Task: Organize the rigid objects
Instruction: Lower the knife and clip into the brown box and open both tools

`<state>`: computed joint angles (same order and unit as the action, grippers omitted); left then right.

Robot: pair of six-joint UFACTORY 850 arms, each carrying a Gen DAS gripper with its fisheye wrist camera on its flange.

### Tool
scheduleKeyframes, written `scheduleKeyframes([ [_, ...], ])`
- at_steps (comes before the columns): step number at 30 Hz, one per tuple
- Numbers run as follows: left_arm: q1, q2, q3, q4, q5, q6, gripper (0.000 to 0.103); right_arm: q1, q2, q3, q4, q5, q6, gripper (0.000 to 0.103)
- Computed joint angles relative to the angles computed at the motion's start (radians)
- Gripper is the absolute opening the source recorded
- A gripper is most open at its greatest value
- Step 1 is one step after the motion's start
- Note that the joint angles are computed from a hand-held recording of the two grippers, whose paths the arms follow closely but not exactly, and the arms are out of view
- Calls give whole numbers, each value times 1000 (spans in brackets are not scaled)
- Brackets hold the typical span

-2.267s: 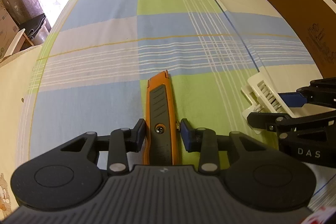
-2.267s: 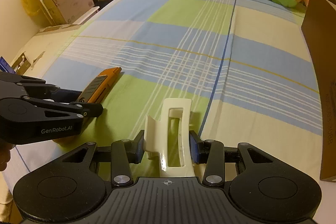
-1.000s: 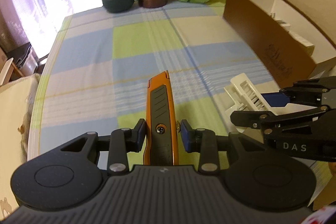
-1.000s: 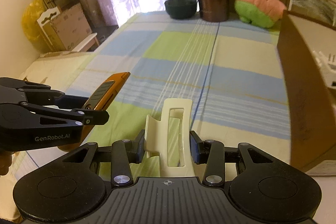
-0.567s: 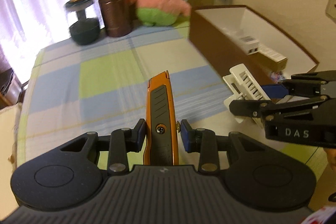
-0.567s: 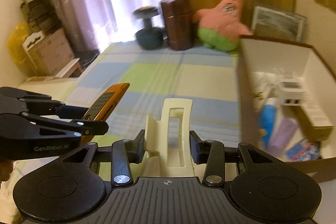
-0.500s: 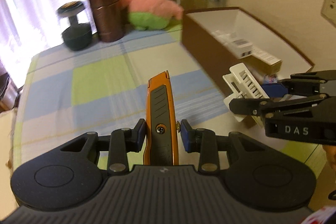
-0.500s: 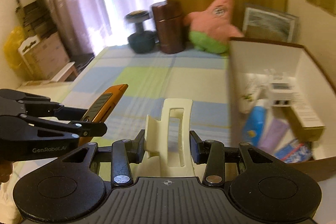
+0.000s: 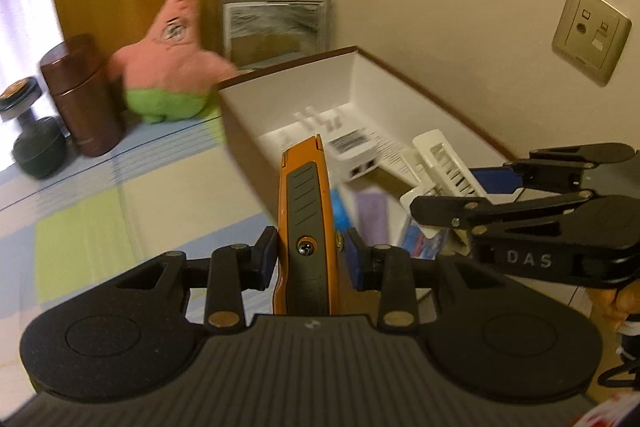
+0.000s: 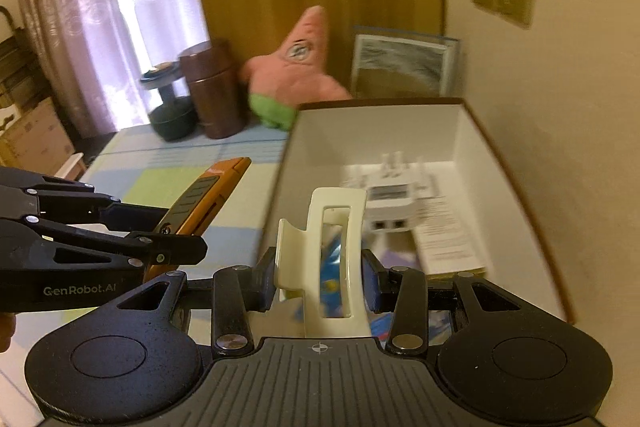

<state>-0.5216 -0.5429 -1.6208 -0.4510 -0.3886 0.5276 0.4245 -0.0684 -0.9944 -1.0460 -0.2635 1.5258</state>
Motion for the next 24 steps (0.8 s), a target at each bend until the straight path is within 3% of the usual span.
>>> scheduleKeyframes([
  [11, -54, -179, -247, 76, -104, -124, 30, -104, -15, 12, 173, 39, -214, 39],
  [24, -65, -350, -467, 201, -232, -276, 30, -164, -90, -14, 431, 80, -464, 39],
])
